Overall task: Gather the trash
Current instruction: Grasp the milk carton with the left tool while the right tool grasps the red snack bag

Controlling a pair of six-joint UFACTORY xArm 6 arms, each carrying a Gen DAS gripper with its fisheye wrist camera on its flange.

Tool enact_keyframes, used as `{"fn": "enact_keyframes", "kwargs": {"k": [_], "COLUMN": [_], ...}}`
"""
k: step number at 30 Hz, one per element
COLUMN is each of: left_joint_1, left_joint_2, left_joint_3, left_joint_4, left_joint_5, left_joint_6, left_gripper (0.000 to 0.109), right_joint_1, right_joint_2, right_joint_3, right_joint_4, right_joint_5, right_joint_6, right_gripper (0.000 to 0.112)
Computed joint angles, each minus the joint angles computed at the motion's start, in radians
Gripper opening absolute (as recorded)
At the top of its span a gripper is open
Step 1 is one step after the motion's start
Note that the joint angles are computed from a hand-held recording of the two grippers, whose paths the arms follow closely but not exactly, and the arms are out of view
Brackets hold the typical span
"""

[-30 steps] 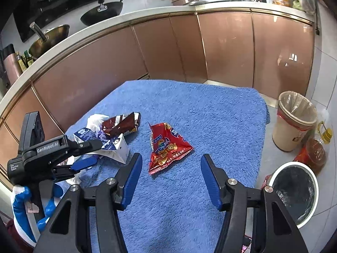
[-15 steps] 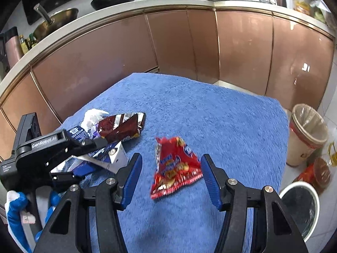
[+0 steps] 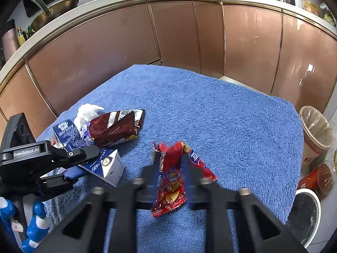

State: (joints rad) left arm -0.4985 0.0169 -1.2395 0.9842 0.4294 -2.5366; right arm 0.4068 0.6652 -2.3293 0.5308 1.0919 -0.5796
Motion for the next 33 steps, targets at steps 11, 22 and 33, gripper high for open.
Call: {"fn": "enact_keyframes", "kwargs": {"k": [11,22,33], "left_joint_1": [-0.063,-0.171,-0.223], "left_joint_2": [-0.008,-0.024,0.336], "left_joint_3": [-0.099,-0.241,-0.793], "left_joint_4": [-0.069,-0.114,-0.377], "left_joint_5": [0.103,0.263,0.313], "left_joint_6": [0.222,0.472,0.973], "left_gripper": [0.026,0.026,0.026], "right_joint_1": [-0.033,-0.098,-0.241], "right_joint_2": [-0.166,-0.394,-0.535], "right_joint_3": [0.207,0.411,0.533], "right_joint_4": [0.076,0.16,0.173], "right_joint_5": [-0.068,-0.144,-0.257], "right_joint_6": [-0.048,-0.096,-0.073], "right_gripper": [0.005,0.005,0.005]}}
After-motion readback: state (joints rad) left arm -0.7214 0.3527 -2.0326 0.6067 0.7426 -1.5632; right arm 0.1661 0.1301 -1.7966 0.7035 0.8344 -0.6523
